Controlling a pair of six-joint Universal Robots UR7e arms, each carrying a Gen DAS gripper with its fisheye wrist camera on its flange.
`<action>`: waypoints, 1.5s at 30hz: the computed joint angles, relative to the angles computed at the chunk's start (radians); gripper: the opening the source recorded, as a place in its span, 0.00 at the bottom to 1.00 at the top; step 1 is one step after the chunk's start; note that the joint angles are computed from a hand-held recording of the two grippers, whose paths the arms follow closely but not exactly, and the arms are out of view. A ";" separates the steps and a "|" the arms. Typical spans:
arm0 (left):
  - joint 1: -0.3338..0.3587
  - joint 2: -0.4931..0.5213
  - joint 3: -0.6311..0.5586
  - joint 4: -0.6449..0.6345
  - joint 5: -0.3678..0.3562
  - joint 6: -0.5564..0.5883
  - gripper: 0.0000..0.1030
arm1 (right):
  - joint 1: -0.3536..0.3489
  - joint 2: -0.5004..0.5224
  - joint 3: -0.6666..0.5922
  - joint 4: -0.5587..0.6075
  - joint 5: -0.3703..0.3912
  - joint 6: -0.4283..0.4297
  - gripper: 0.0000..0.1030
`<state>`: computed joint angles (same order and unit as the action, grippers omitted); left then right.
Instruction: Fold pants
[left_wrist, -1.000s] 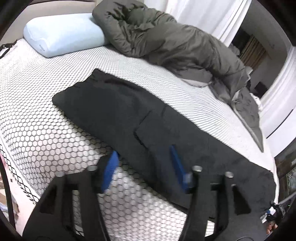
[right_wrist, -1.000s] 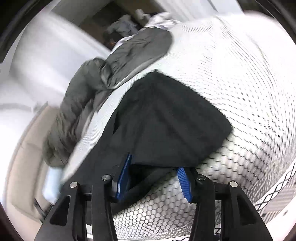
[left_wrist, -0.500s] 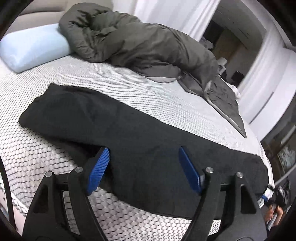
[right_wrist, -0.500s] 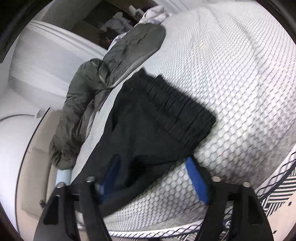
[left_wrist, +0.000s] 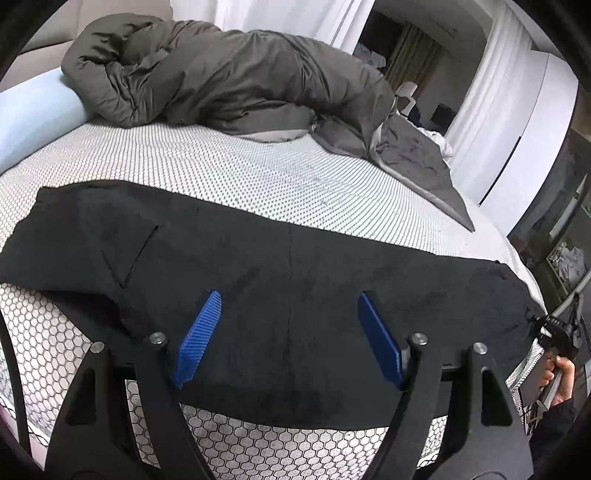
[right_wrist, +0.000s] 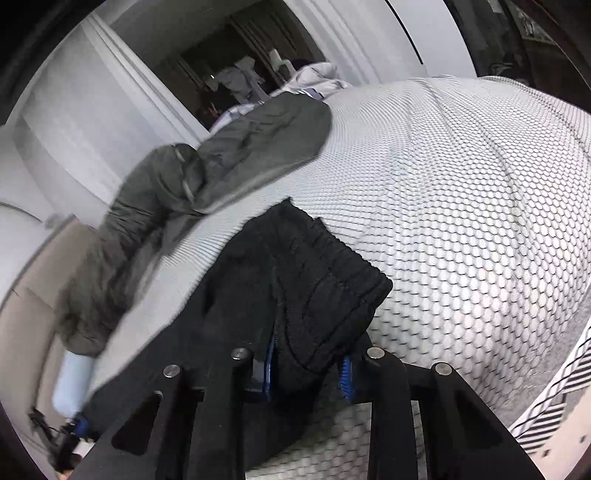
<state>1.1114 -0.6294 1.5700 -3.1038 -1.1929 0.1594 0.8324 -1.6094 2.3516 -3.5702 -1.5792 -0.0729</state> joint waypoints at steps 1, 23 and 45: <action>-0.004 0.005 -0.002 0.002 0.004 0.000 0.72 | -0.012 -0.001 -0.013 0.048 -0.014 0.018 0.37; -0.190 0.216 0.048 -0.002 -0.044 0.207 0.80 | 0.352 0.254 -0.050 -0.131 -0.244 -0.517 0.95; -0.216 0.253 0.008 -0.092 -0.029 0.216 0.84 | 0.313 0.324 -0.100 -0.226 -0.298 -0.579 0.94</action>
